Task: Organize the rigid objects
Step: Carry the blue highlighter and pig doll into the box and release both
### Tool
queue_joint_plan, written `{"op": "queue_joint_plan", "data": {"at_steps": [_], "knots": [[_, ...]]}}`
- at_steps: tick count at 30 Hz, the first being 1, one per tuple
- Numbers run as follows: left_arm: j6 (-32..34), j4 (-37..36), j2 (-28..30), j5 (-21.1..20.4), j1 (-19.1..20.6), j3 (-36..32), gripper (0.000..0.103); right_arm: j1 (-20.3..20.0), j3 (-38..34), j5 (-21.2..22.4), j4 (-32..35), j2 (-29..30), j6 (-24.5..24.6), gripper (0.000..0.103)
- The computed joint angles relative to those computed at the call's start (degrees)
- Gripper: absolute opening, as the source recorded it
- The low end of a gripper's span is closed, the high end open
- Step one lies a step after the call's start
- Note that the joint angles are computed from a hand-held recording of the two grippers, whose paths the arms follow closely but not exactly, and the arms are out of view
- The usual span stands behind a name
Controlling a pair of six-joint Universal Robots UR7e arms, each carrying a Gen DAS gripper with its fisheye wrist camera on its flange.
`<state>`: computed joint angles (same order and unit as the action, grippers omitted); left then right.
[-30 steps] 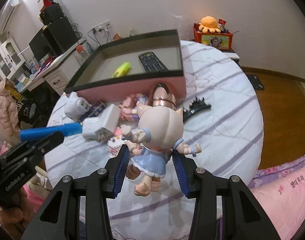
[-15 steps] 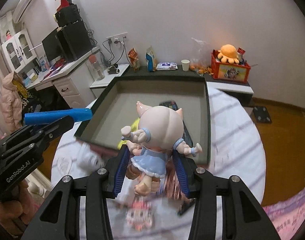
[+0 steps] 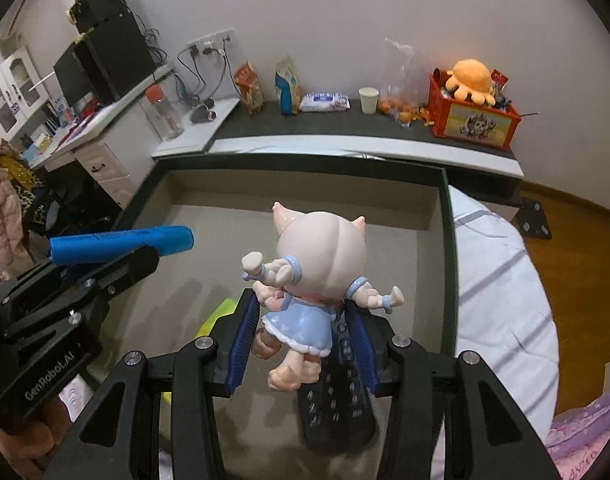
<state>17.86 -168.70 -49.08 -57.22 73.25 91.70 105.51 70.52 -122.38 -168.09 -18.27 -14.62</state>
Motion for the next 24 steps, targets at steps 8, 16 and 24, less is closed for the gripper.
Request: {"op": "queue_joint_plan", "data": {"at_steps": [8, 16, 24], "knots": [[-1.21, 3.96, 1.8, 1.8, 0.26, -2.36, 0.027, -0.17, -3.32, -1.5, 4.29, 1.72, 0.84, 0.046], [-1.66, 0.14, -0.29, 4.25, -0.8, 0.55, 0.096, -0.07, -3.17, -3.46, 2.88, 1.59, 1.64, 0.077], [-2.35, -6.61, -6.56, 4.37, -3.03, 8.4, 0.101, 1.11, 3.57, 0.04, -3.32, -2.26, 1.42, 0.081]]}}
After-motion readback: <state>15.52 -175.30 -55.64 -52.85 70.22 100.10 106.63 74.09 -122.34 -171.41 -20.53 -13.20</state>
